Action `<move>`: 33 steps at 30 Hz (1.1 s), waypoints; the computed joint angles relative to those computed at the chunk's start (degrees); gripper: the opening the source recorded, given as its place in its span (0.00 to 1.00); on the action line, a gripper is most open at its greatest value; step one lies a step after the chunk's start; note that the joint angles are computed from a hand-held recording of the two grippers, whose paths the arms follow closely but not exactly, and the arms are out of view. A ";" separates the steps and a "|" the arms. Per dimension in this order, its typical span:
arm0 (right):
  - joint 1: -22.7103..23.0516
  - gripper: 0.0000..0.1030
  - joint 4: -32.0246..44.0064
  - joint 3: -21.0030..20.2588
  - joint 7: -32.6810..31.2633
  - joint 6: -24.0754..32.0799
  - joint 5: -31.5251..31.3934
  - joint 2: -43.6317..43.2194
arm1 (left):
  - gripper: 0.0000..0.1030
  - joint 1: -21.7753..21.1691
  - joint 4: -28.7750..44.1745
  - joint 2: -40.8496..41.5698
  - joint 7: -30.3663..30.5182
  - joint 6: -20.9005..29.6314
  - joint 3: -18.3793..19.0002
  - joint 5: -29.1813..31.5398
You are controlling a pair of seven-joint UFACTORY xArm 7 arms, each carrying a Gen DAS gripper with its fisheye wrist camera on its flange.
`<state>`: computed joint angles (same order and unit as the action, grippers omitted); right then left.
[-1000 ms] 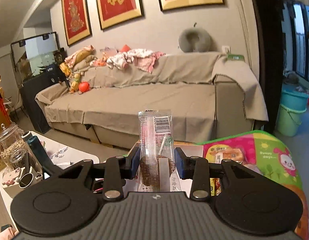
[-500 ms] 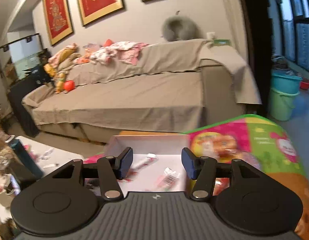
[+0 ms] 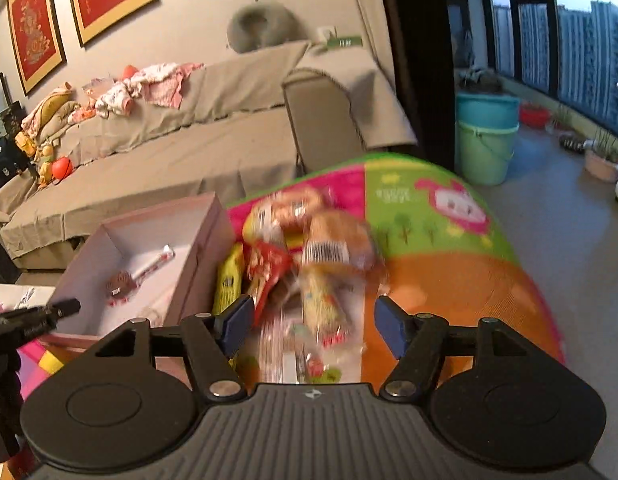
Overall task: Organize objects
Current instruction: 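Reach the right gripper to the wrapped bread roll on the mat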
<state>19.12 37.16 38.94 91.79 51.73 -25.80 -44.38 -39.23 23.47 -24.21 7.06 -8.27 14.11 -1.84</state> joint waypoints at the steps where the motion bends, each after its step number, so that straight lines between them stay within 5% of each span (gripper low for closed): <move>1: -0.03 0.65 -0.41 -0.14 0.13 -0.80 0.00 0.43 | 0.12 0.44 -0.10 -0.12 -0.19 0.06 -0.48 -0.05; 8: -1.69 0.66 0.08 -3.43 -1.53 -3.44 -1.28 2.75 | 0.12 1.51 -0.30 -0.48 -0.56 0.32 -1.66 -0.10; 13: -5.36 0.83 4.40 -8.02 -6.81 -6.19 -3.03 8.14 | 0.13 -1.64 -0.10 -0.67 0.91 0.31 1.87 0.35; 18: -9.04 0.86 13.85 -14.76 -11.97 -10.88 -2.63 22.60 | 0.13 -6.88 0.07 -1.00 3.22 -0.09 7.51 0.15; 23: -9.10 0.86 27.67 -19.33 -16.57 -5.94 -4.84 40.23 | 0.14 -9.87 0.00 -1.43 4.29 -0.59 10.89 -0.46; 24: -8.59 0.84 29.26 -20.34 -18.51 -5.30 -3.85 42.52 | 0.14 -10.17 0.03 -1.39 4.36 -0.64 11.21 -0.54; 26: -7.59 0.63 29.85 -22.27 -23.31 -5.54 0.13 44.59 | 0.14 -11.11 0.05 -1.54 4.55 -0.69 12.26 -0.63; 33: -1.67 0.55 14.79 -25.15 -29.79 -10.02 8.65 30.15 | 0.14 -12.41 0.77 -0.42 4.17 -0.89 13.09 -2.30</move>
